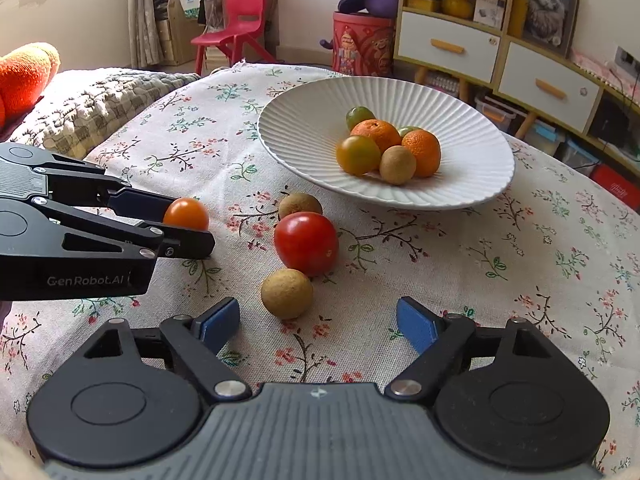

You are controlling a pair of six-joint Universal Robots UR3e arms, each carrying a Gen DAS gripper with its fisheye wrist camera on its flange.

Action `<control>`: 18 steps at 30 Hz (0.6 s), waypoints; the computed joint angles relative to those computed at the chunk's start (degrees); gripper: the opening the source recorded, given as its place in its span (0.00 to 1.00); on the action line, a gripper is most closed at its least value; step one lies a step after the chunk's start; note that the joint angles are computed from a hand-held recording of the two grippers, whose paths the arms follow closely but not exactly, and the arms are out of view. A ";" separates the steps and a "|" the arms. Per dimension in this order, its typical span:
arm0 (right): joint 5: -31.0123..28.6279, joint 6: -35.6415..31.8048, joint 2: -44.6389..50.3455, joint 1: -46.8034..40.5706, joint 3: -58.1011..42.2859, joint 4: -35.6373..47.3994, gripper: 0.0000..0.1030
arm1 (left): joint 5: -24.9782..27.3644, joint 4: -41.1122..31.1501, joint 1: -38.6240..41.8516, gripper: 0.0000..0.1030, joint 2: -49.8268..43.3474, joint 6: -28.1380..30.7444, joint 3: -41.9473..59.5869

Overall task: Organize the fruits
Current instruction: 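Grasp the orange with the left gripper while the right gripper grasps a kiwi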

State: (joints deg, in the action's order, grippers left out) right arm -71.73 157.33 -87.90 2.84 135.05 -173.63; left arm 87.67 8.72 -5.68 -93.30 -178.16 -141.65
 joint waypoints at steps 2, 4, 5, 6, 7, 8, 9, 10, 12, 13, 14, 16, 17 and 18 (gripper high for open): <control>0.14 0.23 0.20 0.38 -0.64 0.50 0.74 | -0.11 -0.11 0.29 0.15 0.32 0.00 -0.29; 0.21 0.41 0.20 0.69 -1.06 0.94 0.71 | -0.10 -0.33 0.40 0.15 0.85 -0.14 -0.59; 0.31 0.42 0.17 0.74 -1.12 1.06 0.69 | -0.11 -0.38 0.44 0.15 0.95 -0.16 -0.64; 0.50 0.36 0.09 0.74 -1.12 1.19 0.67 | -0.22 -0.51 0.61 0.15 1.17 -0.07 -0.76; 0.63 0.29 0.05 0.81 -1.21 1.41 0.64 | -0.27 -0.63 0.73 0.15 1.29 -0.05 -0.79; 0.85 0.04 -0.13 0.70 -1.17 1.65 0.62 | -0.27 -0.73 0.74 0.15 1.39 -0.11 -0.81; 0.99 -0.03 -0.25 0.73 -1.13 1.76 0.60 | -0.26 -0.76 0.72 0.15 1.35 -0.21 -0.75; 1.22 -0.13 -0.29 0.71 -1.25 2.05 0.57 | -0.30 -0.79 0.78 0.15 1.35 -0.20 -0.73; 1.70 -0.49 -0.72 0.30 -1.09 2.61 0.54 | -0.29 -0.76 0.78 0.15 1.32 -0.17 -0.74; 1.88 -0.62 -0.96 0.13 -1.02 2.92 0.54 | -0.28 -0.69 0.76 0.15 1.22 -0.15 -0.73; 1.89 -0.61 -1.02 0.09 -1.09 3.12 0.52 | -0.26 -0.69 0.74 0.15 1.19 -0.18 -0.72; 2.02 -0.55 -1.19 -0.06 -1.30 3.66 0.47 | -0.21 -0.70 0.71 0.15 1.18 -0.22 -0.69; 1.88 0.11 -0.93 0.33 -1.80 3.86 0.44 | -0.18 -0.72 0.68 0.15 1.19 -0.24 -0.67; 2.06 0.19 -1.00 0.20 -1.91 4.20 0.42 | -0.14 -0.69 0.63 0.15 1.07 -0.28 -0.57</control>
